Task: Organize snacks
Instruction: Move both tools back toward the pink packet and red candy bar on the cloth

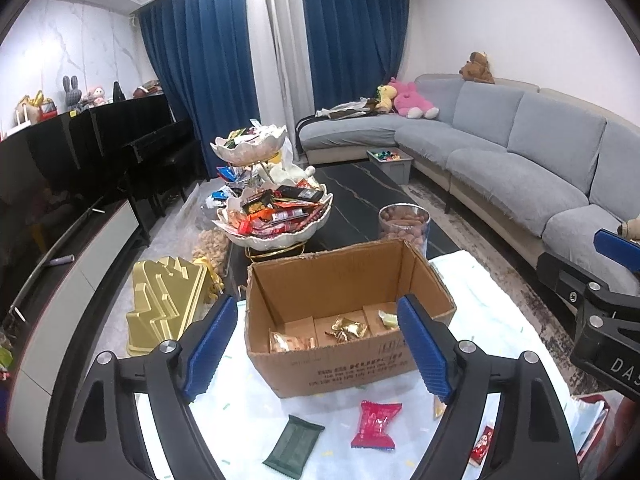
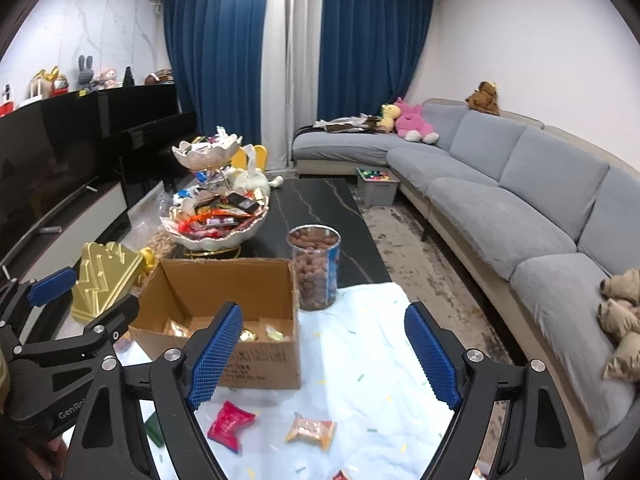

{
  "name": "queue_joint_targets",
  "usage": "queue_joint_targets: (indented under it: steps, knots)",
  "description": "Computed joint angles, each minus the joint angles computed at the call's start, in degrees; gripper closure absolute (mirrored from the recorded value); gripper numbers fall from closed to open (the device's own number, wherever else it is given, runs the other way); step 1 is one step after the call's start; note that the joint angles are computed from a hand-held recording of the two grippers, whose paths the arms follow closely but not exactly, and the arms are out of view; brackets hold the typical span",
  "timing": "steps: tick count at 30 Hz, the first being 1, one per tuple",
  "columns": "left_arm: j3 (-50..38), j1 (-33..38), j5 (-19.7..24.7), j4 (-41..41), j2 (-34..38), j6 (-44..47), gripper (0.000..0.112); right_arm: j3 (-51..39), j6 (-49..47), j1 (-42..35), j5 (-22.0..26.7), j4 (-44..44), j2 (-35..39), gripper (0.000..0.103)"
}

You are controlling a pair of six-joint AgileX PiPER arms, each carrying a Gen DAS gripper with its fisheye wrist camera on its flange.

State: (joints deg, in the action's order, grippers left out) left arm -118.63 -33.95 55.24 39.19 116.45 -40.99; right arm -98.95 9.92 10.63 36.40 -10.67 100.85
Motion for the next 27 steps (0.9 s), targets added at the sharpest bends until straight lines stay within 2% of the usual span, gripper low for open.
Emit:
queue_joint_targets:
  steps: [9, 12, 15, 23, 27]
  knots:
    - [8.4, -1.5, -4.6, 2.9, -3.7, -2.8, 0.023, 9.0, 9.7, 0.0, -1.8, -6.6, -4.9, 0.019]
    - [10.1, -1.6, -5.9, 2.5, -4.0, -2.3, 0.022, 11.2, 13.1, 0.1, -1.9, -9.0, -5.9, 0.014]
    - [11.8, -1.5, -7.0, 1.8, -4.3, -1.2, 0.022, 13.6, 17.6, 0.4, -2.3, -12.5, -6.9, 0.013]
    - [18.1, -0.8, -12.2, 0.0, -5.6, -2.2, 0.019, 21.2, 35.6, 2.8, -2.4, -27.1, -10.3, 0.013]
    - [21.2, -0.9, -14.9, 1.4, -6.3, -4.3, 0.017, 23.7, 41.2, 3.9, -2.5, -32.1, -11.2, 0.013]
